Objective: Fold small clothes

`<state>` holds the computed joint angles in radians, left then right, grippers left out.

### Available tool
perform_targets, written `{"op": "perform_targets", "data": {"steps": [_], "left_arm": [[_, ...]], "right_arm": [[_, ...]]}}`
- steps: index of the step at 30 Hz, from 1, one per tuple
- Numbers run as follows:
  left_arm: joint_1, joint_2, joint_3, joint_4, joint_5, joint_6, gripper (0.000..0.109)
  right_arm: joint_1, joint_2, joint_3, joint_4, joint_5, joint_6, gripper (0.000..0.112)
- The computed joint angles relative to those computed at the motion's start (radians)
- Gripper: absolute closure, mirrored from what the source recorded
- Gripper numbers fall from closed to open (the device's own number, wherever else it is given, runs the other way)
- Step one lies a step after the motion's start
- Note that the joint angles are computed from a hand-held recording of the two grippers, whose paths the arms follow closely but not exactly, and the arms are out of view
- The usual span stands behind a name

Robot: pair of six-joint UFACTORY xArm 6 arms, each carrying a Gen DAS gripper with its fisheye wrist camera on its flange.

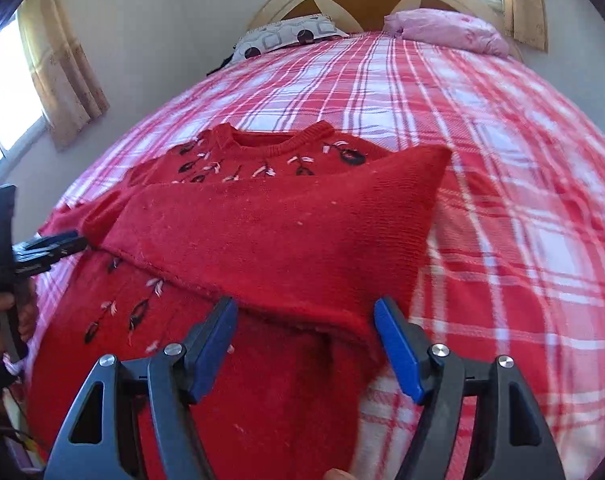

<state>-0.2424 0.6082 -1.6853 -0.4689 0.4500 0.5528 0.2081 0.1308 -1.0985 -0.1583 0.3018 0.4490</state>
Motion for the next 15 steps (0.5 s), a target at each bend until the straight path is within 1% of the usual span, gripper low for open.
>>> {"op": "perform_targets", "data": {"steps": [2, 4, 6, 9, 11, 12, 13, 14, 15], "left_arm": [[0.001, -0.013, 0.026, -0.001, -0.036, 0.014, 0.027], [-0.003, -0.013, 0.035, 0.023, -0.071, -0.002, 0.023], [-0.007, 0.005, 0.014, 0.056, -0.076, -0.036, 0.021], [-0.013, 0.032, -0.015, 0.117, -0.103, -0.124, 0.02], [-0.013, 0.046, -0.019, 0.234, -0.141, -0.244, 0.017], [-0.01, 0.05, -0.018, 0.279, -0.152, -0.291, 0.014], [-0.008, 0.048, -0.011, 0.295, -0.155, -0.308, 0.012], [-0.003, 0.055, -0.018, 0.353, -0.128, -0.366, 0.01], [0.0, 0.063, -0.028, 0.379, -0.096, -0.393, 0.01]], "right_arm": [[0.003, -0.019, 0.004, -0.049, 0.004, 0.041, 0.041], [0.009, -0.036, 0.012, -0.079, -0.017, 0.063, 0.041], [0.023, -0.038, 0.011, -0.09, -0.053, 0.055, 0.041], [0.042, 0.001, -0.037, -0.125, -0.051, 0.026, 0.041], [0.047, 0.034, -0.067, -0.151, -0.021, 0.026, 0.041], [0.048, 0.052, -0.091, -0.177, 0.012, 0.044, 0.041], [0.047, 0.06, -0.102, -0.209, 0.048, 0.067, 0.041], [0.044, 0.069, -0.109, -0.224, 0.089, 0.076, 0.041], [0.042, 0.069, -0.106, -0.218, 0.111, 0.071, 0.041]]}}
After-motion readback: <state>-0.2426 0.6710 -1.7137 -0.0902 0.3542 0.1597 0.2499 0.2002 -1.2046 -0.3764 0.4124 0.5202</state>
